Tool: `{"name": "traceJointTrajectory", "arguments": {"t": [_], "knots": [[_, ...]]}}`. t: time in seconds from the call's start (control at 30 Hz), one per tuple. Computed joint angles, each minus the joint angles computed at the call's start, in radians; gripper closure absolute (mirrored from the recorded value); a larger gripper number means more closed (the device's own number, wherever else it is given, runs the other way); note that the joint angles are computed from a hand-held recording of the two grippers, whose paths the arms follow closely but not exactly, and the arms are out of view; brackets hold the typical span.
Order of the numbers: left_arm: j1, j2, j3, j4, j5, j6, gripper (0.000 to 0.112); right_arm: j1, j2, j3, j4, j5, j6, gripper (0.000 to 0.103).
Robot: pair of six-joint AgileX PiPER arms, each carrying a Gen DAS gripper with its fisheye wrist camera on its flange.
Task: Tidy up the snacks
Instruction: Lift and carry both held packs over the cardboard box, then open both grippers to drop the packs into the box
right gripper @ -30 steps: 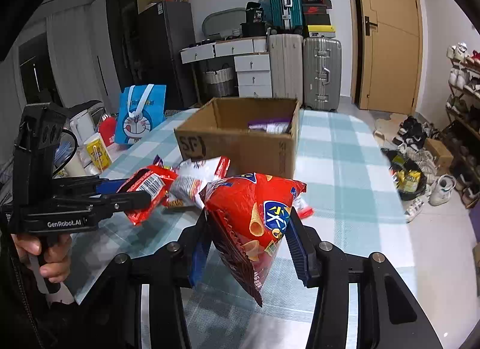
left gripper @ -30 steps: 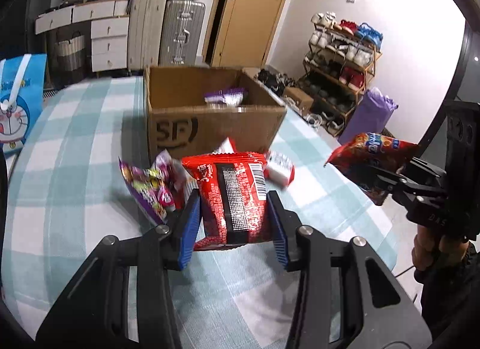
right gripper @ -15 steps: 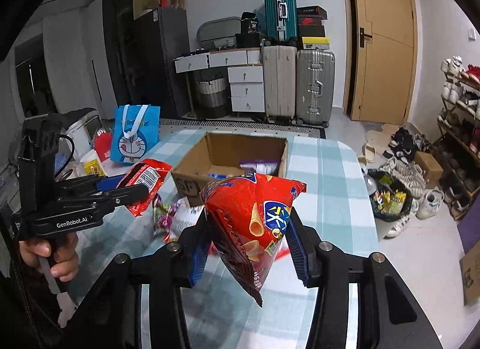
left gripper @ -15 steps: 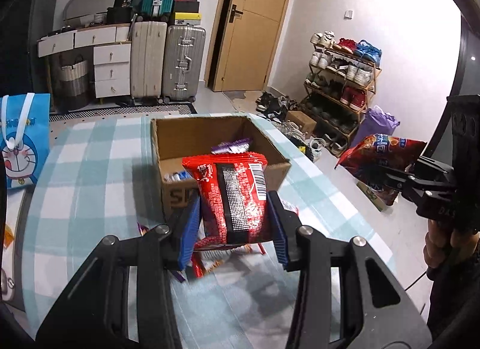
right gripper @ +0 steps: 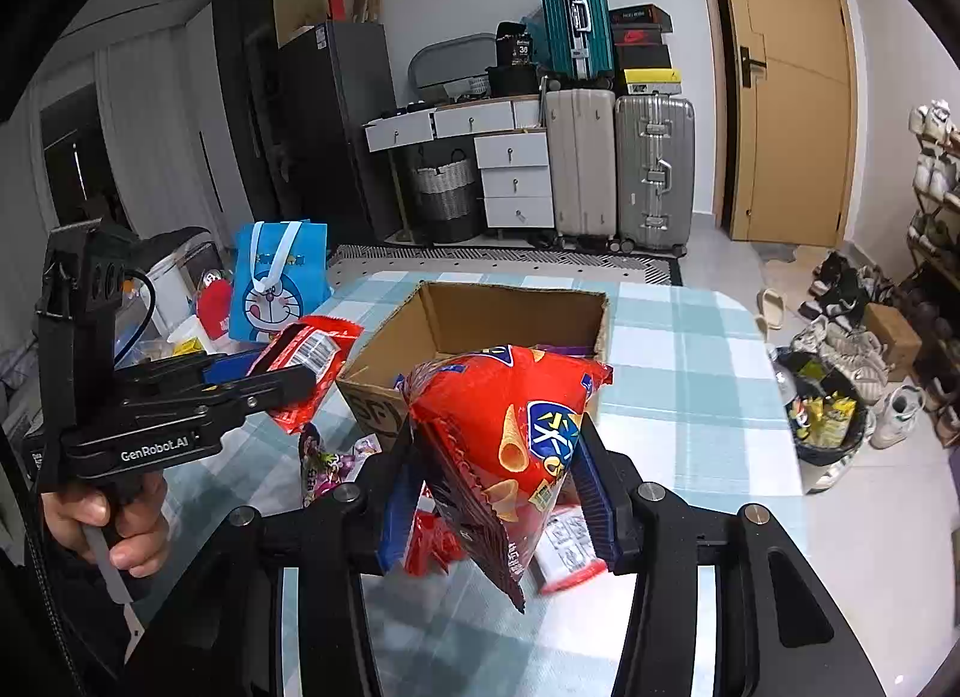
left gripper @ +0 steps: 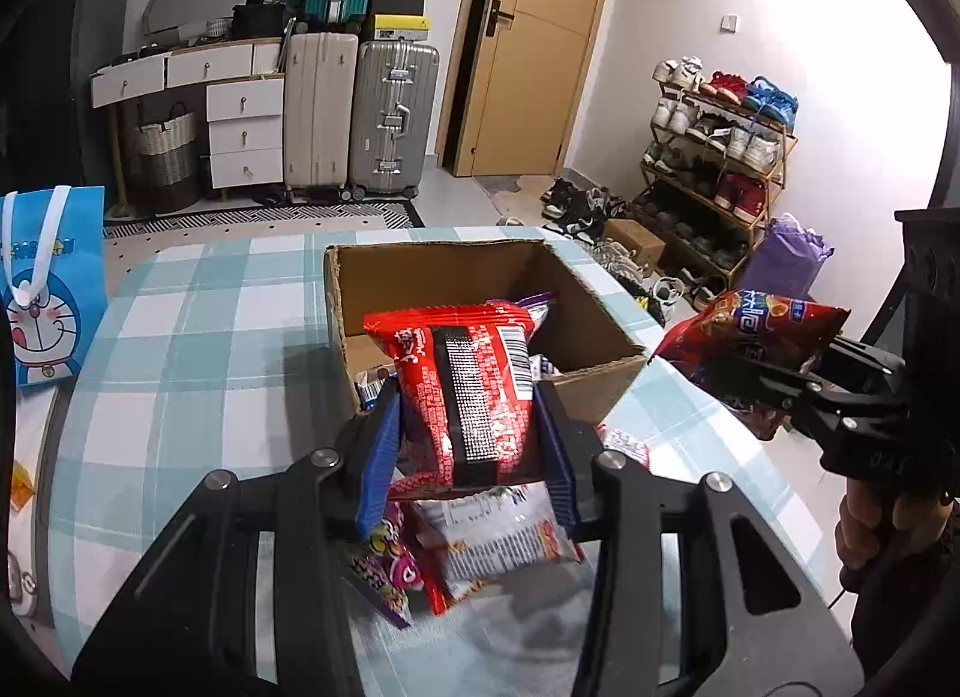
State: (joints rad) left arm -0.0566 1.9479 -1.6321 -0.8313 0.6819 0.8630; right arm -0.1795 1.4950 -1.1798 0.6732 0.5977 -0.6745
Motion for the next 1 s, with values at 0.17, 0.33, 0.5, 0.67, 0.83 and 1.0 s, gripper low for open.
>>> {"name": "traceJointTrajectory", "arguments": {"t": [0.17, 0.33, 0.5, 0.67, 0.83, 1.0], "knots": [[-0.028, 0.117, -0.143, 0.068, 0.003, -0.087, 0.073, -0.008, 0.075, -0.022, 0.123, -0.044, -0.083, 0.056], [-0.047, 0.234, -0.303, 0.143, 0.026, -0.183, 0.073, -0.013, 0.132, -0.023, 0.296, -0.098, -0.201, 0.056], [-0.06, 0.329, -0.432, 0.203, 0.051, -0.244, 0.073, 0.001, 0.216, -0.094, 0.269, -0.096, -0.17, 0.056], [-0.074, 0.41, -0.552, 0.256, 0.077, -0.307, 0.073, 0.008, 0.292, -0.157, 0.28, -0.098, -0.174, 0.056], [-0.082, 0.453, -0.616, 0.272, 0.091, -0.325, 0.073, 0.031, 0.331, -0.163, 0.326, -0.142, -0.188, 0.056], [-0.09, 0.47, -0.642, 0.282, 0.089, -0.316, 0.073, 0.043, 0.359, -0.177, 0.364, -0.165, -0.215, 0.056]]}}
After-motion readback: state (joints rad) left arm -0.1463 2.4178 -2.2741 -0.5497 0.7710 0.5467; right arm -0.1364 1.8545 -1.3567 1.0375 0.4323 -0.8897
